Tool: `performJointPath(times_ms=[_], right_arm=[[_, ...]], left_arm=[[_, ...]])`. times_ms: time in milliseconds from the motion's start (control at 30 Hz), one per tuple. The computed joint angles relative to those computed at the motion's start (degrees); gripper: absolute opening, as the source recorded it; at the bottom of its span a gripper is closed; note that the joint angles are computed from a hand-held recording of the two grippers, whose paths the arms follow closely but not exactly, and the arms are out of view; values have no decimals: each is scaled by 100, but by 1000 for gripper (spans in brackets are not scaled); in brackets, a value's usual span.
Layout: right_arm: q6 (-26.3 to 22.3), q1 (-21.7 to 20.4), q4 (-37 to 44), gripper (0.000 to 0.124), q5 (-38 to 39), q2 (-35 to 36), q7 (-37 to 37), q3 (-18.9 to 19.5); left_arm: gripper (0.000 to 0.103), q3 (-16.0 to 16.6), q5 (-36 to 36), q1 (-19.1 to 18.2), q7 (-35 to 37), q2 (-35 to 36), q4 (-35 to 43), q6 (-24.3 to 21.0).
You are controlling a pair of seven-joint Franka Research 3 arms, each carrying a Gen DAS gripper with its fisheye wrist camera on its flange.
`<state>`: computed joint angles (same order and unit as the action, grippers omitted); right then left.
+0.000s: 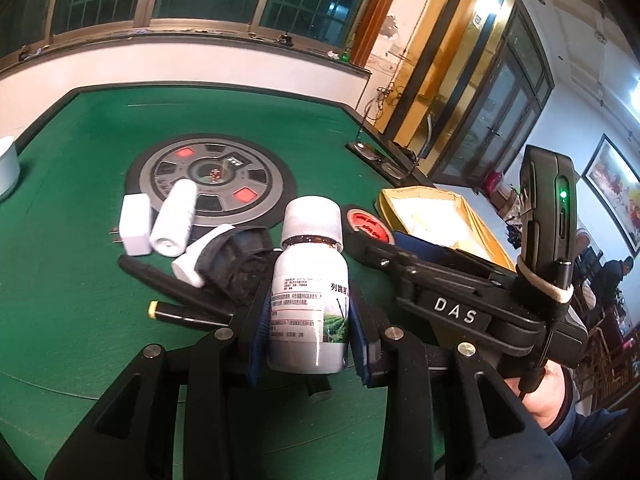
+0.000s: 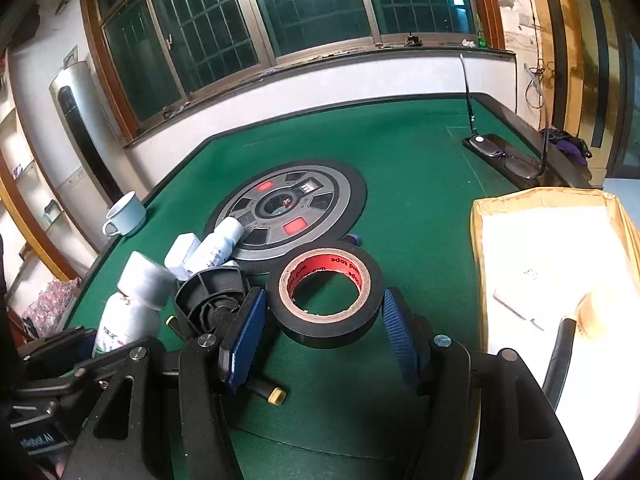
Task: Organize rigid objects
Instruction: 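Grasp the black tape roll with the right gripper while the left gripper lifts the bottle, then carry the pill bottle and tape roll over the white tray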
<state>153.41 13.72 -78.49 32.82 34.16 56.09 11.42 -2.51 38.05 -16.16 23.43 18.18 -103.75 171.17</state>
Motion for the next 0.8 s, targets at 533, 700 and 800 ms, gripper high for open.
performJointPath(times_ms=[533,700,800], right_arm=[[10,-141,-10,54,271,-53,-86,70],[54,-291,-20,54,543,-125,-211,150],[-79,-455,-11,54,787,-201,-325,202]], left_arm=[[32,-141,-291,-60,392,127,183,-80],[32,-266,-457,-67,671,243,379,-160],[32,-378,-594,-88,949,384,611,-284]])
